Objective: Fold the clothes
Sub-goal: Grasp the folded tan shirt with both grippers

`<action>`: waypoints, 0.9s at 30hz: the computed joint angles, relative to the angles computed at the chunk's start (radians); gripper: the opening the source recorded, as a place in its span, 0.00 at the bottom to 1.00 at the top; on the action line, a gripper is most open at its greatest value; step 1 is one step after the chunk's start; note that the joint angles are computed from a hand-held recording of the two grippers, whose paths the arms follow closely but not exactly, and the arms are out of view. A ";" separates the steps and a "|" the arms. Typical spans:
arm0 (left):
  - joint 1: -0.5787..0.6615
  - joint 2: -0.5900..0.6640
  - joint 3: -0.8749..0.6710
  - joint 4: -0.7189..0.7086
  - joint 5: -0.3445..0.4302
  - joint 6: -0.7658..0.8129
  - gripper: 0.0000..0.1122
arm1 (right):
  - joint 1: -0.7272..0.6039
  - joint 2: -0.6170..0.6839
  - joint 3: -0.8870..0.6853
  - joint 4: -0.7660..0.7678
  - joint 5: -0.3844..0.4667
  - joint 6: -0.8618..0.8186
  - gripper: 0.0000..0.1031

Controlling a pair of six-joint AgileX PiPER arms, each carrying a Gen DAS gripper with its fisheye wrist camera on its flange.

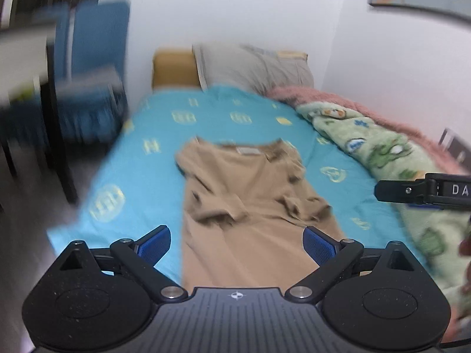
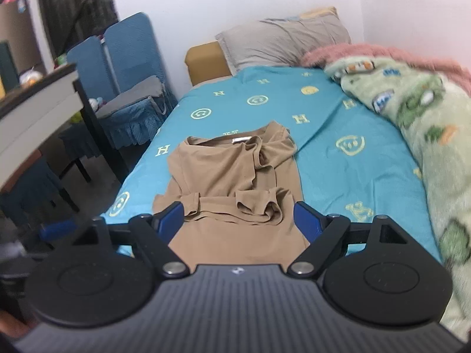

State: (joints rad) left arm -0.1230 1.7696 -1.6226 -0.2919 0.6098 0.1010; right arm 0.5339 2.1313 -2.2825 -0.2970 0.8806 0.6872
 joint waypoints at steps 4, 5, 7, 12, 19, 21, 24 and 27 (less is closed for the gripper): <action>0.100 0.101 -0.097 -0.278 0.211 0.039 0.87 | -0.069 -0.058 0.137 0.159 -0.079 0.139 0.81; 0.123 0.135 -0.121 -0.331 0.266 0.029 0.87 | -0.091 -0.076 0.195 0.216 -0.106 0.198 0.81; 0.163 0.205 -0.162 -0.423 0.362 -0.004 0.86 | -0.140 -0.103 0.299 0.357 -0.155 0.284 0.82; 0.217 0.355 -0.201 -0.590 0.472 -0.107 0.79 | -0.187 -0.117 0.477 0.631 -0.234 0.347 0.82; 0.255 0.318 -0.058 -0.682 0.270 -0.164 0.60 | -0.136 -0.081 0.496 0.491 -0.268 0.581 0.81; 0.267 0.309 -0.018 -0.722 0.243 -0.152 0.57 | -0.132 -0.075 0.502 0.459 -0.271 0.625 0.72; 0.262 0.319 -0.016 -0.735 0.236 -0.135 0.52 | -0.143 -0.068 0.515 0.451 -0.288 0.637 0.73; 0.235 0.332 -0.042 -0.689 0.216 -0.132 0.46 | -0.142 -0.035 0.483 0.526 -0.309 0.540 0.73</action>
State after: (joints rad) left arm 0.1125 2.1012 -1.6647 -0.9806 0.8259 -0.0311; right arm 0.3915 2.0965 -1.7994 0.2289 0.5719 1.2272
